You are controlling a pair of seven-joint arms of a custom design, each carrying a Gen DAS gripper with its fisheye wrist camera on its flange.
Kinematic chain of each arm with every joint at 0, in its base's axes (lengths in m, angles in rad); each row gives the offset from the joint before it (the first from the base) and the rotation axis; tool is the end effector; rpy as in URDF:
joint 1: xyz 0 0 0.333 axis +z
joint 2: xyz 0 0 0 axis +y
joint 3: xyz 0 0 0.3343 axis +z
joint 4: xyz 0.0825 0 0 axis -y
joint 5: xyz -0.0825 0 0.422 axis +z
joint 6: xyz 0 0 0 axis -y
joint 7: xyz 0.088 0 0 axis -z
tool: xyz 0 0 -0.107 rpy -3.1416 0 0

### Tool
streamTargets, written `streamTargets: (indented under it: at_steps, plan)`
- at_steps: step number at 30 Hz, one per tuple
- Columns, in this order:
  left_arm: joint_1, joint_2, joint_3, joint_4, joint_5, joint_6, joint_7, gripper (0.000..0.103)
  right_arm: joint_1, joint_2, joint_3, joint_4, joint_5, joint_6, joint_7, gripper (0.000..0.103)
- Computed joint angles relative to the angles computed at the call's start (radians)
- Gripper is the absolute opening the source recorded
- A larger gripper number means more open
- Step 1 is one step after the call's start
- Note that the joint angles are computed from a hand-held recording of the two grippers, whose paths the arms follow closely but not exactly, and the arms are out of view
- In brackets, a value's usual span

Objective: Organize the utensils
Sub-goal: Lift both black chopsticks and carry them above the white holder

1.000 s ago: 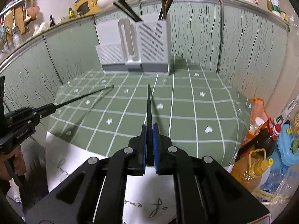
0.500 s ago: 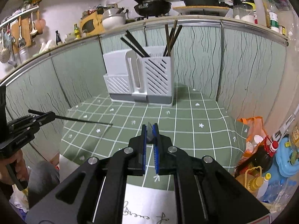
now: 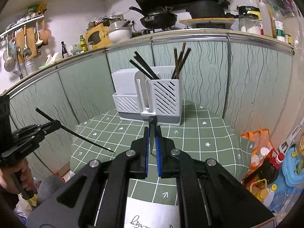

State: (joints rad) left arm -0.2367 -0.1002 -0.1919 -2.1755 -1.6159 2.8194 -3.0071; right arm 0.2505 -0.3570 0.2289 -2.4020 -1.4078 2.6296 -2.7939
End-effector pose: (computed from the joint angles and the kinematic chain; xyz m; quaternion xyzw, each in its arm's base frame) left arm 0.5384 -0.1940 0.4775 -0.3520 0.7764 -0.4883 0.1866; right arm 0.4287 0.2562 0.4903 -0.5002 0.6837 -0.3742 0.3772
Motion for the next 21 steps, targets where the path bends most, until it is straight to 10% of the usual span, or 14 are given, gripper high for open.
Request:
streamTargets:
  at_steps: [21]
  plan:
    - [-0.005, 0.072, -0.017, 0.167, 0.344, -0.035, -0.320, 0.008, -0.041, -0.016, -0.021, 0.092, 0.207, 0.013, -0.321, 0.006]
